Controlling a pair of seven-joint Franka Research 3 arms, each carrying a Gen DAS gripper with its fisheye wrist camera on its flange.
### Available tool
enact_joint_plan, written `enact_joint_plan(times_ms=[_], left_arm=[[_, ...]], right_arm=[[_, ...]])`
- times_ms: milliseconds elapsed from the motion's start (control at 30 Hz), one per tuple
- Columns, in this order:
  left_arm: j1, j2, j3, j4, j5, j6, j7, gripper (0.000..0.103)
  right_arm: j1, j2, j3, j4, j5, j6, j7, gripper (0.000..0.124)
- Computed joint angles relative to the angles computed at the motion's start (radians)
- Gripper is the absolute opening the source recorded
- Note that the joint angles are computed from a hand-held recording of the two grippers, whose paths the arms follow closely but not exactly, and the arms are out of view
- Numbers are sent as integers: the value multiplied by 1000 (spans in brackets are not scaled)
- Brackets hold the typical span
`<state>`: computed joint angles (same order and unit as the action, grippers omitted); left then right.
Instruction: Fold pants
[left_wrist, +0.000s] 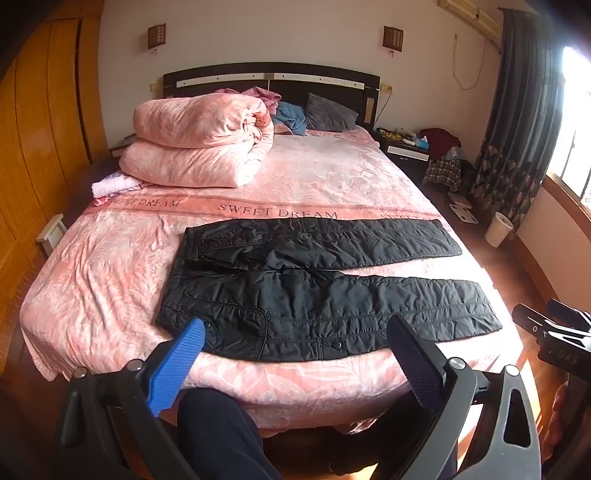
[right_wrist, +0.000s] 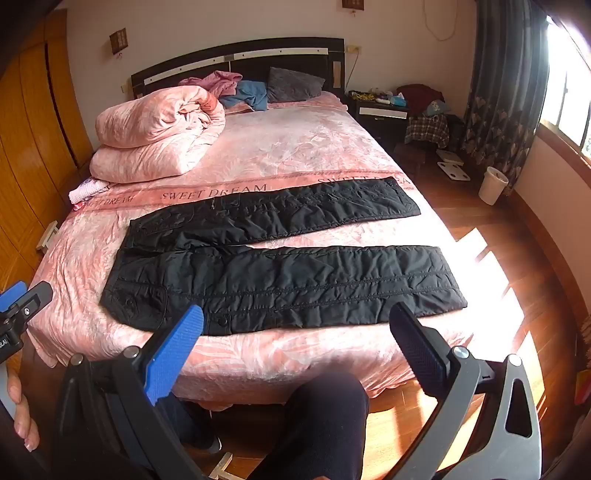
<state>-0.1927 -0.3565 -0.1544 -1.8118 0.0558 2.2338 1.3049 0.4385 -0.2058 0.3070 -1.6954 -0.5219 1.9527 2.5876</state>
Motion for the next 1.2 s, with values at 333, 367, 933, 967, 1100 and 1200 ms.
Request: enact_joint_plan(times_ms=[333, 367, 933, 967, 1100, 1200], left_arm=[[1, -7, 4, -14, 0, 18, 4, 99], [2, -5, -1, -11, 8, 14, -1, 99], [1, -16, 4, -29, 3, 17, 4, 99], [1, -15, 3, -28, 3, 16, 4, 99], [2, -14, 6, -34, 2, 25, 7, 99], [3, -12, 4, -30, 4, 21, 5, 99]], right_arm=[[-2, -3, -2, -6, 3, 6, -1, 101], [-2, -2, -1, -5, 3, 6, -1, 101], [-5, -3, -1, -9, 3, 11, -4, 101], [-5, -3, -1, -9, 3, 11, -3, 101], [-6, 7, 1, -6, -1, 15, 0, 101], [-3, 5, -3, -8, 0, 16, 0, 101]])
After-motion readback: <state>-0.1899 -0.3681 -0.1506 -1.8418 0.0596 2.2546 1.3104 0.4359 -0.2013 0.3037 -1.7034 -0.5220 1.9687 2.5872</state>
